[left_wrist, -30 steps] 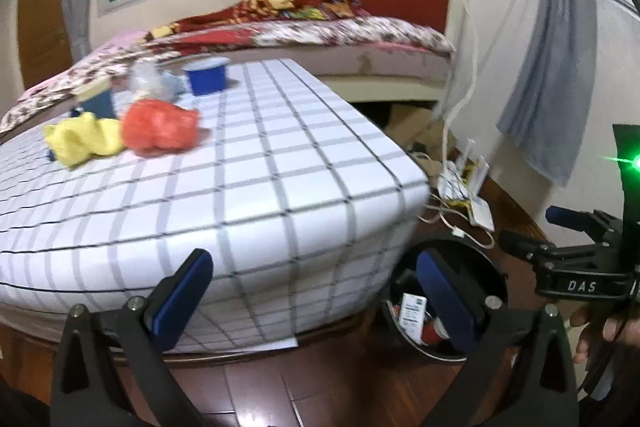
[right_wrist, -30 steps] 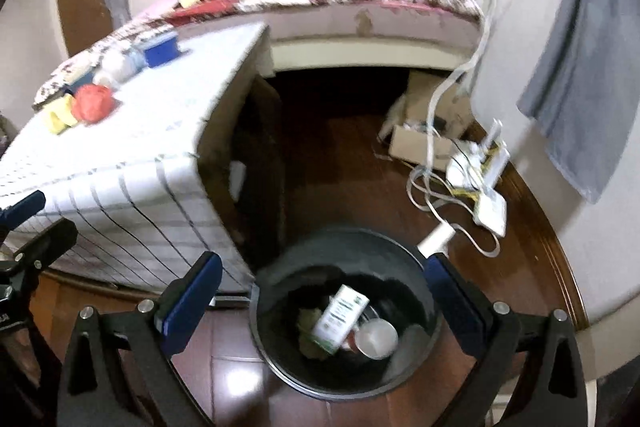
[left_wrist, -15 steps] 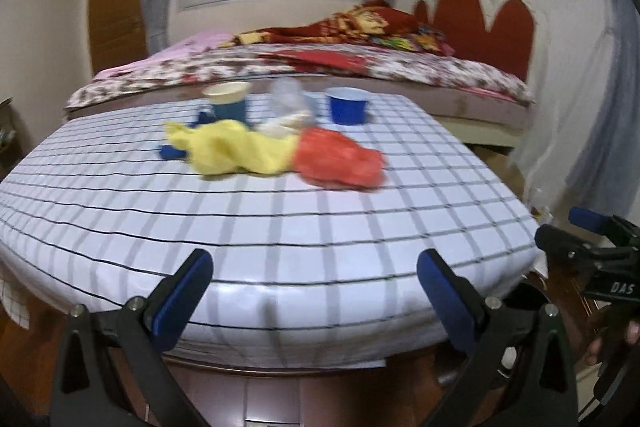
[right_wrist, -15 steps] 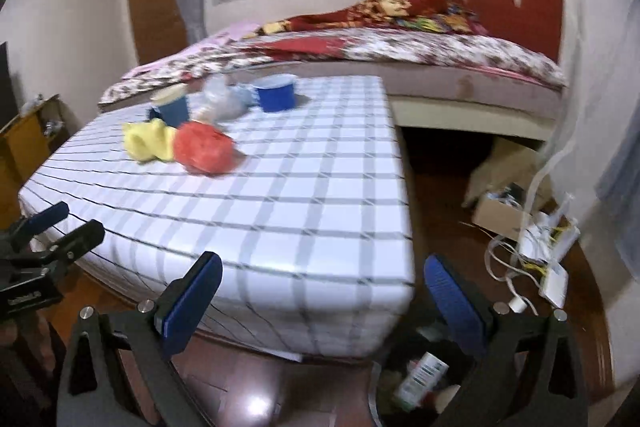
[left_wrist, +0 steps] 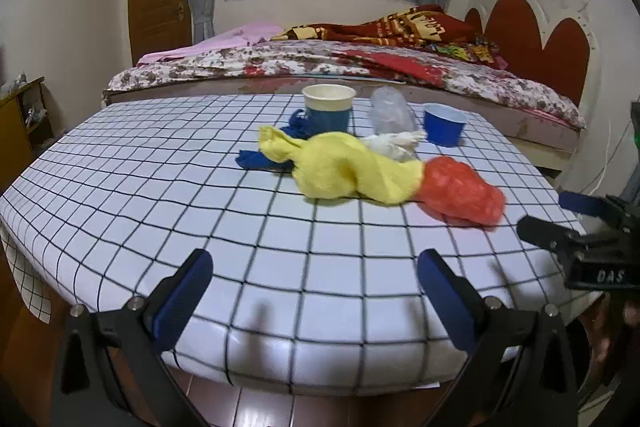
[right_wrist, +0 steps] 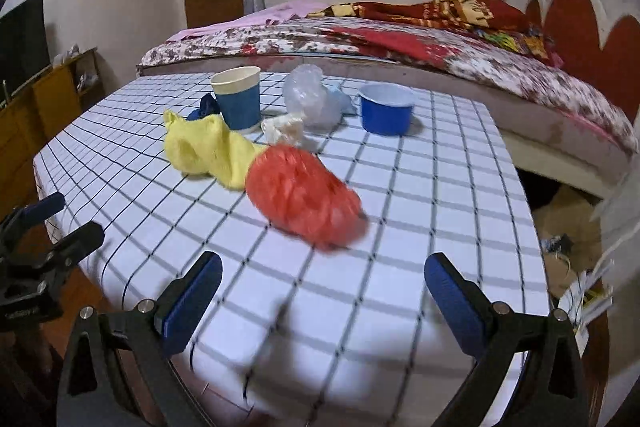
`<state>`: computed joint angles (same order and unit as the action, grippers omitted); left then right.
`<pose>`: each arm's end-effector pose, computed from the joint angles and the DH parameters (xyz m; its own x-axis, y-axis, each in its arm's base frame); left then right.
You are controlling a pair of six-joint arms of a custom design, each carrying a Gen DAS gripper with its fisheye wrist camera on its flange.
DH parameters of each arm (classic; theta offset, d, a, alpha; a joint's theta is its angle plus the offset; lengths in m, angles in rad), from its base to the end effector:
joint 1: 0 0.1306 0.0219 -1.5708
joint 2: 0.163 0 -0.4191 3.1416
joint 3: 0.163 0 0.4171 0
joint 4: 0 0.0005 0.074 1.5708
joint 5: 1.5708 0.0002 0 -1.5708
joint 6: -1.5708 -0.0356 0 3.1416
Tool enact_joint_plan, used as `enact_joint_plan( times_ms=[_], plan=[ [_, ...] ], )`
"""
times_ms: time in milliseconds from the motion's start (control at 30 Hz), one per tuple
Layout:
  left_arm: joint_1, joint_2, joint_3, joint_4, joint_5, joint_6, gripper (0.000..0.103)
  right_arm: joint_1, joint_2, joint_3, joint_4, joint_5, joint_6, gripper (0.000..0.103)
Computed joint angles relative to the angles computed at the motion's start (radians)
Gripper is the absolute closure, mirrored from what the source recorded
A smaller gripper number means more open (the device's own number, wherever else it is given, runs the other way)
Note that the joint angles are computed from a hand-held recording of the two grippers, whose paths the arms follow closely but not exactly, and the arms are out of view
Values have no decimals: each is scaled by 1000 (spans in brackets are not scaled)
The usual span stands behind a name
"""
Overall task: Collect trash
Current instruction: 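Move both tools back toward the table, then grasp the yellow cloth with the left gripper while the right grasps the red plastic bag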
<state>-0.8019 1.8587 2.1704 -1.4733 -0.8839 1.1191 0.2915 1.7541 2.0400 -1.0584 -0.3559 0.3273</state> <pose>0.4643 -0.4410 0.5470 -0.4960 -0.3078 -0.8119 -0.4684 0.8822 -0.0483 0.6106 0.1956 0.5674 -0.4696 -0.4555 -0.7563 -0.6963 0.7178 0.0000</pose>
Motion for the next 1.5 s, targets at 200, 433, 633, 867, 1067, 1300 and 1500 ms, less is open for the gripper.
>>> enact_joint_plan(
  times_ms=[200,433,633,867,1067,1300,1500],
  plan=[
    [51,-20,-42,76,51,-50,1,50,122,164,-80,41,31,1],
    [95,6,-14,133,108,-124,1,71,217,279,-173,71,75,26],
    [130,62,61,145,138,-176,1,44,256,340,-181,62,41,47],
    [177,143,182,94,196,-204,1,29,337,485,-243,50,-16,48],
    [204,224,309,-9,283,-213,11,23,368,546,-280,22,-36,48],
    [193,208,276,43,330,-277,50,8,338,493,-286,9,-30,55],
    [165,142,172,160,311,-298,66,-11,276,400,-245,-11,-38,58]
  ],
)
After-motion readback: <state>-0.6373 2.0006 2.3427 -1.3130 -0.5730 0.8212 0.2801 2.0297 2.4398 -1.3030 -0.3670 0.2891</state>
